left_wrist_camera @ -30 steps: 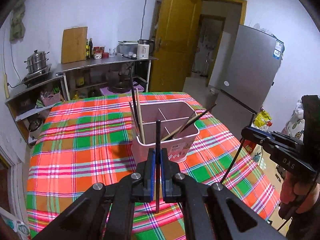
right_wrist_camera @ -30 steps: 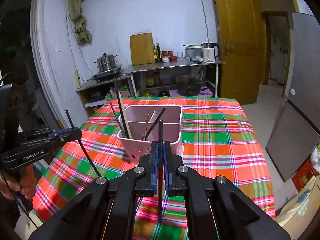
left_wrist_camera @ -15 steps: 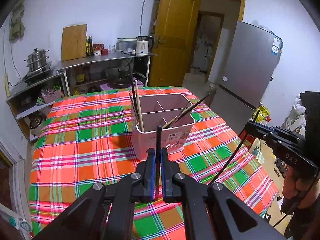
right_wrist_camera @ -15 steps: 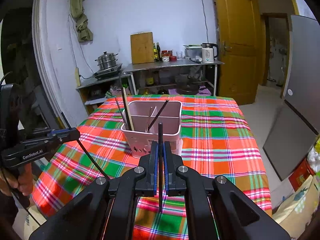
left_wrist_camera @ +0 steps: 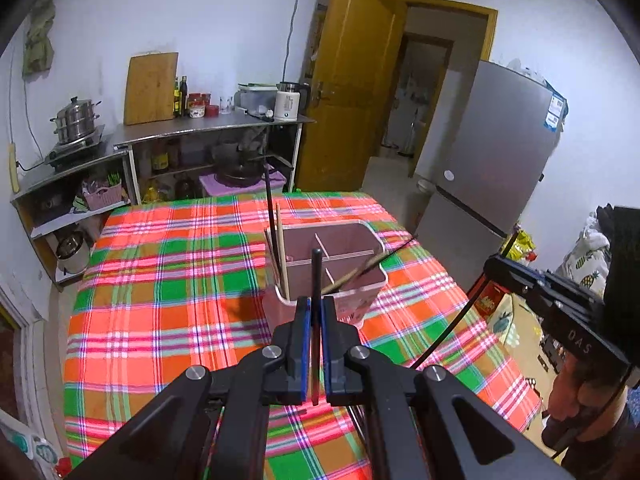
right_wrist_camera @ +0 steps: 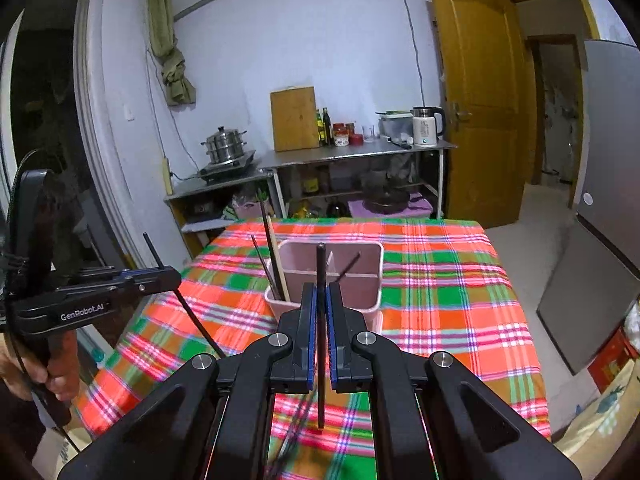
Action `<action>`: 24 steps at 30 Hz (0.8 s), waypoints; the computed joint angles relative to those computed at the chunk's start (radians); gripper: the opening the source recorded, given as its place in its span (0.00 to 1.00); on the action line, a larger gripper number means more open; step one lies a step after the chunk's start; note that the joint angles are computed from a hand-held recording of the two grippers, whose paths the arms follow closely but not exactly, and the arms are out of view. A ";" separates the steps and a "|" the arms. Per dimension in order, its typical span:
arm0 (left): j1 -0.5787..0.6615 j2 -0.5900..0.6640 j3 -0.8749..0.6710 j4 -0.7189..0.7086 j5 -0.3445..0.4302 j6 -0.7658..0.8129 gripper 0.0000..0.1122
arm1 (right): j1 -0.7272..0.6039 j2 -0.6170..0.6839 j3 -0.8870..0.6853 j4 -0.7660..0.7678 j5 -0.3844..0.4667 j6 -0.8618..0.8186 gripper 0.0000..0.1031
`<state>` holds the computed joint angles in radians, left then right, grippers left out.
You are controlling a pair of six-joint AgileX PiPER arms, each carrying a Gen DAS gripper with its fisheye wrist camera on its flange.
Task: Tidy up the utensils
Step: 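Lift the black chopsticks upright with both tools and carry them over the basket, then lower the black chopsticks into the basket and open both tools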
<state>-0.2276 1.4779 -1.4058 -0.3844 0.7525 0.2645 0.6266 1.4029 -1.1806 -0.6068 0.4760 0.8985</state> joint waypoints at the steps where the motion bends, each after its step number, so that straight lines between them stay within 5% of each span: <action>1: 0.003 0.012 -0.030 0.003 0.010 -0.007 0.04 | -0.006 0.008 -0.014 0.006 -0.008 -0.003 0.04; 15: 0.020 0.192 -0.472 0.035 0.133 -0.108 0.04 | -0.042 0.114 -0.245 -0.020 -0.038 0.011 0.04; 24: 0.020 0.294 -0.577 0.044 0.126 -0.122 0.04 | -0.038 0.212 -0.333 -0.245 -0.067 0.213 0.04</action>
